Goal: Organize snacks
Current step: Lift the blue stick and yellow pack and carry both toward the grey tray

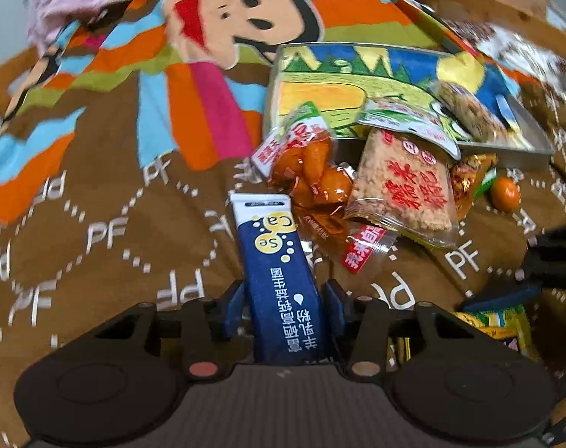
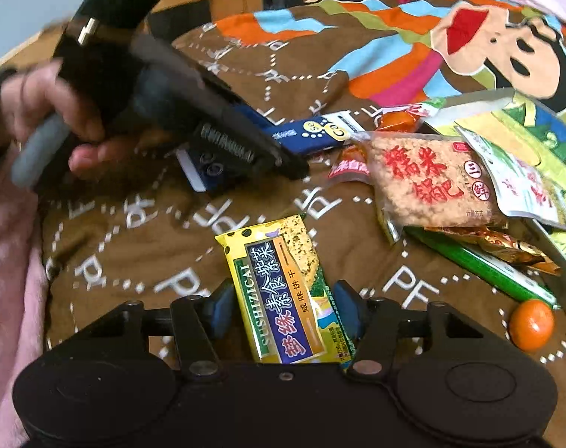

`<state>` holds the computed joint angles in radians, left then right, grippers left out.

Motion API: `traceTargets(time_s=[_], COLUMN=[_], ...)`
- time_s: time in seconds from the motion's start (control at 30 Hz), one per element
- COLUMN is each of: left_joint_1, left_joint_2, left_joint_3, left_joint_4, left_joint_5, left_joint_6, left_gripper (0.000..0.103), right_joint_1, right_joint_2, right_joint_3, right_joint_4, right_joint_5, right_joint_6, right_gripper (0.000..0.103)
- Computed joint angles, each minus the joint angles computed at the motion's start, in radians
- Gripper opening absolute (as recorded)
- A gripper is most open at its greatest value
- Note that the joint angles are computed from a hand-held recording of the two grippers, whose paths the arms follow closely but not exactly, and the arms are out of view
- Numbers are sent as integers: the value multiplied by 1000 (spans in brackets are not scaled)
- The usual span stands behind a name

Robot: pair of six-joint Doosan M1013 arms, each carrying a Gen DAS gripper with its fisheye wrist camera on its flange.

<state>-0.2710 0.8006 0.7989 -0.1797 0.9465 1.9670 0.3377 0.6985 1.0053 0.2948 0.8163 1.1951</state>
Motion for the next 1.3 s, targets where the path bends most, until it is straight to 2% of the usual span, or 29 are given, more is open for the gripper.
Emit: traceTargets(time_s=[0.03,0.1,0.27,0.47,0.7,0.9,1.1,1.3], left_joint_1=[2,7,18,21,37,54,70,72], left_joint_2=[-5,-16,-48,-94,-131,-168,-209,-263], left_joint_3=[4,15,59,131,190,249,312,394], left_joint_4=[-5,-12,-41,-70,-182,-294,-397,-458], left_joint_5=[9,28,59,35,40,1,-6,-26], left_joint_6=[-27,-72,-122,-134,-121,-114,-74,25], left_gripper=[48,41,38,37,36,35,35,35], right_joint_1=[10,27,69,113,160,190,198,186], right_joint_2=[-6,-19,-41,-81,-112,-153,-179,-171], right_joint_3=[7,27,61,121,178,243,280,266], right_joint_4=[-42,-117,-314,-527,-781,-977,-1099,-1065], right_joint_5=[-7,-31,-60,-78,-95,-123,-127,-114], right_joint_6=[25,89,299,537,750,965,1130,1161], right_gripper=[59,58,58,56,56,56,56,56])
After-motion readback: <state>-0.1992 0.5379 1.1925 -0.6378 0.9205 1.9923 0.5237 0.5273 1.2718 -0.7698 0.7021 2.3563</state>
